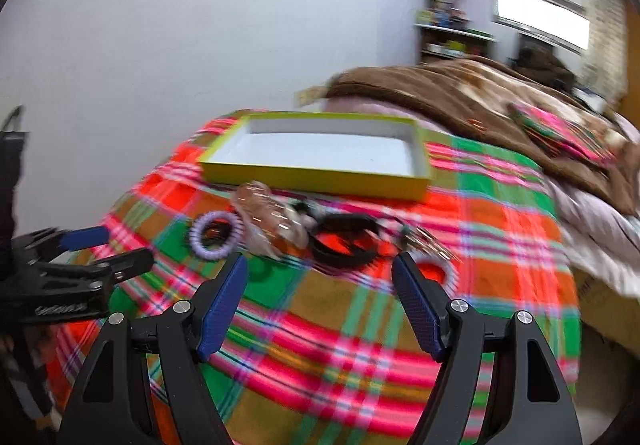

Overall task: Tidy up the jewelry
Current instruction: 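Reach the right tool to the rose-gold claw clip and close on it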

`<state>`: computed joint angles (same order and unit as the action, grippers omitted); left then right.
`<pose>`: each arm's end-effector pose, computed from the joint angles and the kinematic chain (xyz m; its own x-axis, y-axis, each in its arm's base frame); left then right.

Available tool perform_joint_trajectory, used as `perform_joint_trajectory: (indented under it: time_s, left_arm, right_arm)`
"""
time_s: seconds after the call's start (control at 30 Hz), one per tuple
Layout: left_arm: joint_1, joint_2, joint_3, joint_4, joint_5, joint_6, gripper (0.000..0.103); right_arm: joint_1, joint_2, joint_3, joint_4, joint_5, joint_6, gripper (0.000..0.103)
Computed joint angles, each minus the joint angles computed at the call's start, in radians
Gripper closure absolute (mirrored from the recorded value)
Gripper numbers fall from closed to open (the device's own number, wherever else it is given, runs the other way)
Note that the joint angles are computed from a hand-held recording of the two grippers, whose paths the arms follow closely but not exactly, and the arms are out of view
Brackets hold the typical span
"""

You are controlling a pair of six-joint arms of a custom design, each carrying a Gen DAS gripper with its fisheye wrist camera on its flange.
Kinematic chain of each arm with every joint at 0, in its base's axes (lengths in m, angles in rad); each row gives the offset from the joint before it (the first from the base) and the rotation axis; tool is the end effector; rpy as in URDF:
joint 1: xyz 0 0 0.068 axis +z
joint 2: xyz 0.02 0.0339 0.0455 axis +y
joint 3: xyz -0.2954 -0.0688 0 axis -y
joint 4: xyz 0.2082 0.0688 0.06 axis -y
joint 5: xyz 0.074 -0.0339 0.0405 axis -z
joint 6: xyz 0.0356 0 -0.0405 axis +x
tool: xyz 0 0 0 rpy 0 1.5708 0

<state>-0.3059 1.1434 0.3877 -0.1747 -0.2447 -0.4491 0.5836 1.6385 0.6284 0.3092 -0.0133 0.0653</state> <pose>0.1505 -0.0385 0.1962 -0.7557 -0.2031 -0.6226 -0.1931 0.9775 -0.0844 0.2378 0.1576 0.1931 -0.5735 -0.3005 -0.7621 -0.5232 0.8502 0.0584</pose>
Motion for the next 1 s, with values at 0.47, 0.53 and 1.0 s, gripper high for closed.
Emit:
perform_joint_trajectory:
  time_s: [0.47, 0.53, 1.0]
  left_arm:
    - [0.262, 0.084, -0.002, 0.067, 0.266, 0.204, 0.015]
    - [0.273, 0.096, 0.001, 0.071, 0.281, 0.219, 0.015]
    - [0.334, 0.158, 0.027, 0.105, 0.369, 0.249, 0.018]
  right_arm:
    - [-0.001, 0.212, 0.222, -0.079, -0.140, -0.176, 0.029]
    - [-0.004, 0.234, 0.250, -0.103, -0.160, -0.192, 0.029]
    - [-0.003, 0.331, 0.342, -0.165, -0.179, -0.211, 0.056]
